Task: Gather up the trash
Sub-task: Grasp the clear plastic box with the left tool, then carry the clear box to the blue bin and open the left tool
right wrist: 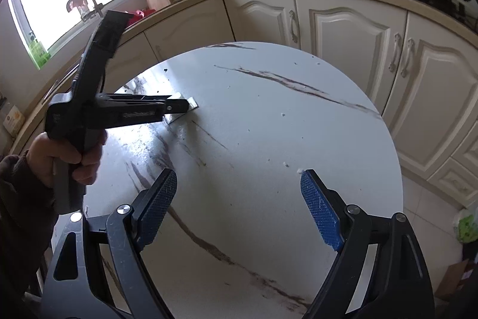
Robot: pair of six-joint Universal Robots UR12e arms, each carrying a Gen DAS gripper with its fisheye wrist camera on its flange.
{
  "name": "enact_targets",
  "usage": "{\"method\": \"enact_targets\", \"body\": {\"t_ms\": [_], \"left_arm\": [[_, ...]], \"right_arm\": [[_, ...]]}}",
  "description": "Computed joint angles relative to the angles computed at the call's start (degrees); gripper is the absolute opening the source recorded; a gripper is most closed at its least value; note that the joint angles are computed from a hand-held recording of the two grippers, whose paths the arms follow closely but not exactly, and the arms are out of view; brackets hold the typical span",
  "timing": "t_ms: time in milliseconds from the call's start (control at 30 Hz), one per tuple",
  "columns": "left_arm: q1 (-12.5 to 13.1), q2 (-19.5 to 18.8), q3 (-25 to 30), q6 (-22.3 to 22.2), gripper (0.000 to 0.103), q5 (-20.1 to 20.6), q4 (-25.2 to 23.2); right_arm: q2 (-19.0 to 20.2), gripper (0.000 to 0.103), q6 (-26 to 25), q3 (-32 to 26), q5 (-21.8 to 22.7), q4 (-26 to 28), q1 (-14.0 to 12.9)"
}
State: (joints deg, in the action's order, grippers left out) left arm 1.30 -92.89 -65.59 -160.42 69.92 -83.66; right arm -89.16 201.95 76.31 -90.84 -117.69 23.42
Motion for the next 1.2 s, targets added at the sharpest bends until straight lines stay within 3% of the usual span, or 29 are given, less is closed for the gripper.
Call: {"method": "enact_targets", "body": {"t_ms": [167, 333, 467, 567, 667, 867, 1033, 1133, 1200], "left_arm": [[1.11, 0.85, 0.69, -0.22, 0.016, -1.38, -3.09], [1.67, 3.39, -0.46, 0.04, 0.015, -2.18, -2.92], [0.52, 6.60, -1.51, 1.34, 0.015, -3.29, -2.83], [-1.91, 9.10, -2.11, 1.72, 0.015, -4.34, -2.66], [-5.44, 11.21, -2.54, 1.65, 0.015, -4.58, -1.70], [-15.90, 13.70, -4.85, 1.30, 0.015, -2.94, -0.54], [-25.83, 12.47, -8.90, -0.61, 0.016, 1.80, 0.10], [-29.93, 10.55, -11.30, -1.47, 0.015, 3.91, -0.05], [-31.96, 9.01, -12.88, -1.48, 0.015, 5.25, -0.09]], "right_arm": [[-0.91, 0.084, 1.08, 1.00, 0.30, 0.27, 0.15], [-2.45, 0.084, 2.34, 2.42, -0.66, 0.17, 0.72], [-5.02, 0.084, 3.82, 4.12, -2.22, 0.17, 0.78], [-7.73, 0.084, 4.84, 5.64, -4.25, 0.38, 0.83], [-11.42, 0.084, 6.46, 8.01, -7.29, 0.82, 0.87], [-21.69, 0.087, 12.24, 15.82, -12.94, 4.99, -1.05], [-29.42, 0.088, 15.14, 23.87, -10.19, 11.07, -6.77], [-34.70, 0.087, 16.06, 30.87, -5.68, 12.74, -12.80], [-38.49, 0.087, 16.12, 36.46, -0.66, 14.26, -18.82]]}}
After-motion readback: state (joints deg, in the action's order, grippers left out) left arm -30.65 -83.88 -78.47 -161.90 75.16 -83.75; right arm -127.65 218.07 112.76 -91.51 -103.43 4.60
